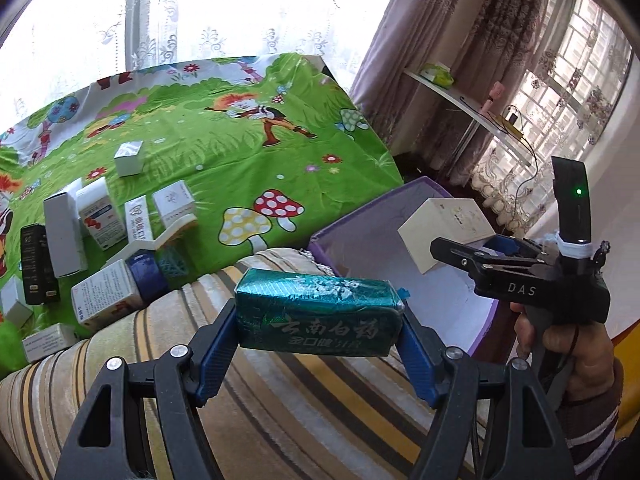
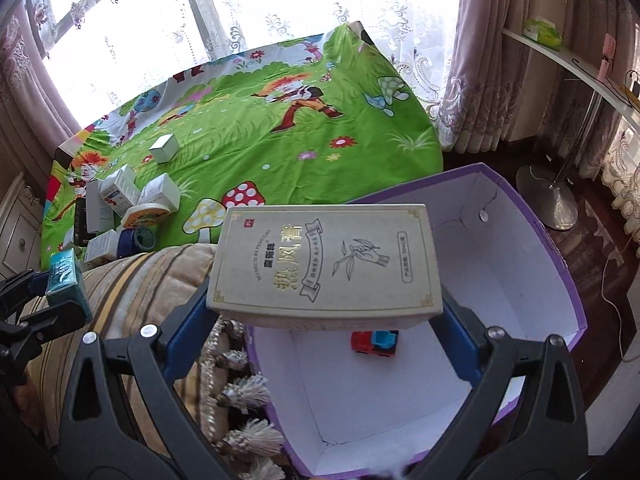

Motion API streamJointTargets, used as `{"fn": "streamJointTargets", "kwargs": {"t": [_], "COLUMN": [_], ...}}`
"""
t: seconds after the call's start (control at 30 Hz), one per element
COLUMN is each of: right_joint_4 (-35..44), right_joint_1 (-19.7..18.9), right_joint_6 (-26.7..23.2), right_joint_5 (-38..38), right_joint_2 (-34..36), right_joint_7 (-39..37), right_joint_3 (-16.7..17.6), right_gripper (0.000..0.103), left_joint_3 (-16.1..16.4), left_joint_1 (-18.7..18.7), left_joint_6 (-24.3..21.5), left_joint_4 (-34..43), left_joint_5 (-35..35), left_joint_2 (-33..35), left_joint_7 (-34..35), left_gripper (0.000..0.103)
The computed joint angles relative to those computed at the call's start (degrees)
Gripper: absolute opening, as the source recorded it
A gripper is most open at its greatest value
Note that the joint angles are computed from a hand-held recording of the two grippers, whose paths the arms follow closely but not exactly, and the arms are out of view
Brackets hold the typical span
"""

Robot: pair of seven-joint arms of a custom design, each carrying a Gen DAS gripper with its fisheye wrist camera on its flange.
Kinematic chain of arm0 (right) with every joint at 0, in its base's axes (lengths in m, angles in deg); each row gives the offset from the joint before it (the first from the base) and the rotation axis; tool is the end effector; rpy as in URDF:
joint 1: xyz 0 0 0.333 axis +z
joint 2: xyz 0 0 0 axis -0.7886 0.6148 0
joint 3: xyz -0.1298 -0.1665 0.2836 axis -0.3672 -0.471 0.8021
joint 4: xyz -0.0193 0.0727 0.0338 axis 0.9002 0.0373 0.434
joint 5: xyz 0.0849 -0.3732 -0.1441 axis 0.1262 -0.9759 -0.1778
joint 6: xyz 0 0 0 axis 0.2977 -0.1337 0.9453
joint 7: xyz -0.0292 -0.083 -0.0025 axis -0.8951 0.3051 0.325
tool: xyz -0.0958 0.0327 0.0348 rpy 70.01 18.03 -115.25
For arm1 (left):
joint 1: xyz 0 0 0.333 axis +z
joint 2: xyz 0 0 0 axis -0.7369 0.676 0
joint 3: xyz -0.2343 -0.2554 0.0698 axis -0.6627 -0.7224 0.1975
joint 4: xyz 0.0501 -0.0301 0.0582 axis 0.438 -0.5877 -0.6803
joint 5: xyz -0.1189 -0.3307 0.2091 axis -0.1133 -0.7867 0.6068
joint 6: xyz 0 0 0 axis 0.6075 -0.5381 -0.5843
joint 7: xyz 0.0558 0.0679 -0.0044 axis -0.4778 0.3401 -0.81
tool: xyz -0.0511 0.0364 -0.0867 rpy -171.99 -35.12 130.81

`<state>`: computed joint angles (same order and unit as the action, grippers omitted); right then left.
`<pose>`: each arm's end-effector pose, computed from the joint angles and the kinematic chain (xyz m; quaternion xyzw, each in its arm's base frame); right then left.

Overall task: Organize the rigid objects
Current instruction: 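Carry both boxes into the purple box and open both grippers, then withdraw both grippers from the purple box back over the bed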

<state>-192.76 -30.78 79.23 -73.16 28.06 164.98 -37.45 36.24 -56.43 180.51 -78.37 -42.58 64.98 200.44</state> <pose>0.4840 0.2912 0.5897 -0.5999 0.7317 -0.1950 0.2584 0.5097 -0.1669 0.6245 -0.4911 0.8049 -0.3285 0.0556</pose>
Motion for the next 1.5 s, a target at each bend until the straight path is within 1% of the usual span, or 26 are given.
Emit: {"fn": "streamJointTargets", "kwargs": {"t": [0.13,0.27,0.47,0.67,0.73,0.8,0.93,1.03,1.1,1.17,1.27,1.4,1.5], "right_joint_4": [-3.85,-6.13,-8.12,-9.57,-9.96,-10.07,-10.02,-10.18,-10.10,-9.96,-10.02,-8.79,-8.19], "right_joint_1": [-1.04,-2.15,-3.45,-4.15,-4.32,-4.43,-4.58,-4.83,-5.26,-5.67,-5.56,-4.85,-4.67], "right_joint_6": [-0.83,-1.88,-2.32,-1.78,-1.30,-1.16,-1.18,-0.81,-1.26,-1.67,-0.83,-0.96,0.02], "right_joint_5": [0.26,0.34,0.19,1.13,1.35,1.67,1.73,1.16,0.03,-1.13,-1.50,-1.31,-1.56], "right_joint_2": [-3.53,-5.95,-8.07,-9.27,-9.56,-9.62,-9.68,-9.98,-10.13,-10.22,-10.44,-9.79,-9.39], "right_joint_7": [1.15,1.65,2.73,3.32,3.63,3.68,3.75,4.26,5.33,6.75,7.37,5.66,5.65], "right_joint_3": [-0.55,-0.58,-0.43,-0.60,-0.63,-0.67,-0.54,-0.29,0.25,0.64,0.46,0.42,0.57], "right_gripper": [0.100,0.100,0.100,0.100,0.100,0.100,0.100,0.100,0.100,0.100,0.100,0.100,0.100], "left_joint_3": [-0.96,-1.58,-2.13,-2.65,-2.74,-2.86,-2.33,-1.30,-0.94,-0.59,-0.28,0.72,0.60], "left_joint_1": [-1.57,-3.24,-4.98,-5.57,-5.55,-5.51,-5.47,-5.21,-4.82,-4.72,-4.18,-2.83,-1.58], "left_joint_6": [-0.87,-1.24,-2.73,-4.28,-4.08,-3.36,-3.54,-3.38,-2.52,-0.87,0.15,-2.74,-1.18], "left_joint_4": [0.13,0.20,1.56,2.79,2.85,2.65,2.76,2.53,2.08,1.16,0.42,0.87,-0.26], "left_joint_5": [0.09,-0.70,-2.05,-2.42,-2.58,-2.45,-3.80,-7.18,-8.66,-9.99,-9.67,-9.06,-7.46], "left_joint_2": [-0.17,-0.40,0.47,1.47,1.58,1.40,1.27,1.04,0.65,-0.10,-0.92,-0.83,-1.40], "left_joint_7": [2.14,4.82,7.38,8.27,8.36,8.37,8.89,9.30,9.41,11.42,12.20,10.33,8.67], "left_gripper": [0.074,0.074,0.075,0.077,0.081,0.084,0.084,0.084,0.084,0.084,0.084,0.084,0.084]}}
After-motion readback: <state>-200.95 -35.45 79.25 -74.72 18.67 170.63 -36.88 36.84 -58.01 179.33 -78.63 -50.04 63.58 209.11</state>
